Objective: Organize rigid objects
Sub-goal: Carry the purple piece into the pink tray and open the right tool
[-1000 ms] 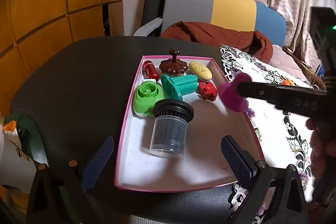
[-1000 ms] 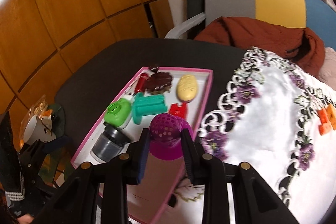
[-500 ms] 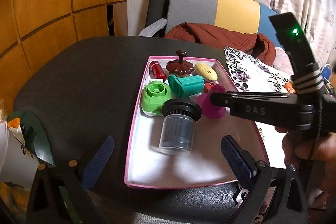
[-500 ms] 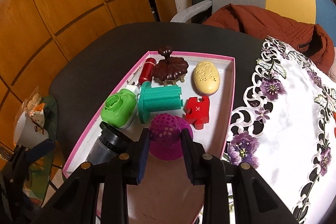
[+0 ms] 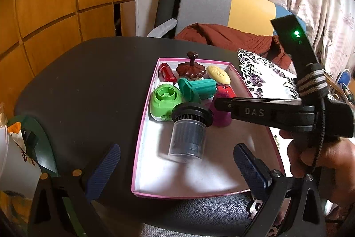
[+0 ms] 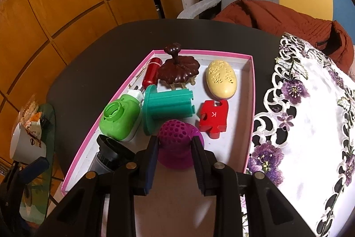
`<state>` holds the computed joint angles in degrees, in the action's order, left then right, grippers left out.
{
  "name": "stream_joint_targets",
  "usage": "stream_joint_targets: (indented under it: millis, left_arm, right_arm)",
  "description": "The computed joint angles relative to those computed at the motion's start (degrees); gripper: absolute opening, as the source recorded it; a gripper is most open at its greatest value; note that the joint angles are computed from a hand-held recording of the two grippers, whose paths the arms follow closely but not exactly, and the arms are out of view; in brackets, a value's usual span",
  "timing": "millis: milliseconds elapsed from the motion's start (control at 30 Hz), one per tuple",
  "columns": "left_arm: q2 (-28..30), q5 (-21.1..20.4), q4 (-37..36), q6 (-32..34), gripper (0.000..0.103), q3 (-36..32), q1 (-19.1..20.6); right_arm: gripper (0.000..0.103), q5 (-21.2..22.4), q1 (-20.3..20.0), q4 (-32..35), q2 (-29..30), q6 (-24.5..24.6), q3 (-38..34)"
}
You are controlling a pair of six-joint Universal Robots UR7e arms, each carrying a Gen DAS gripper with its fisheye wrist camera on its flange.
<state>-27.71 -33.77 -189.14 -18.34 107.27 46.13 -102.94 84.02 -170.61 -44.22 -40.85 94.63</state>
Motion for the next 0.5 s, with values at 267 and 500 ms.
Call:
stream_joint_targets:
  millis: [267,500]
  left_arm:
    - [0.22,-0.38,1.89,-1.33,0.103,-0.52,0.04]
    - [0.54,-0.19,2.42,-1.11,0.103,-1.01,-0.16]
  right_arm:
    - [0.03,0.59,-0.16,0.45,-1.72,-0.37,1.48]
    - [0.03,1.21,-0.13,0.75,-2.82,-0.19,2.55]
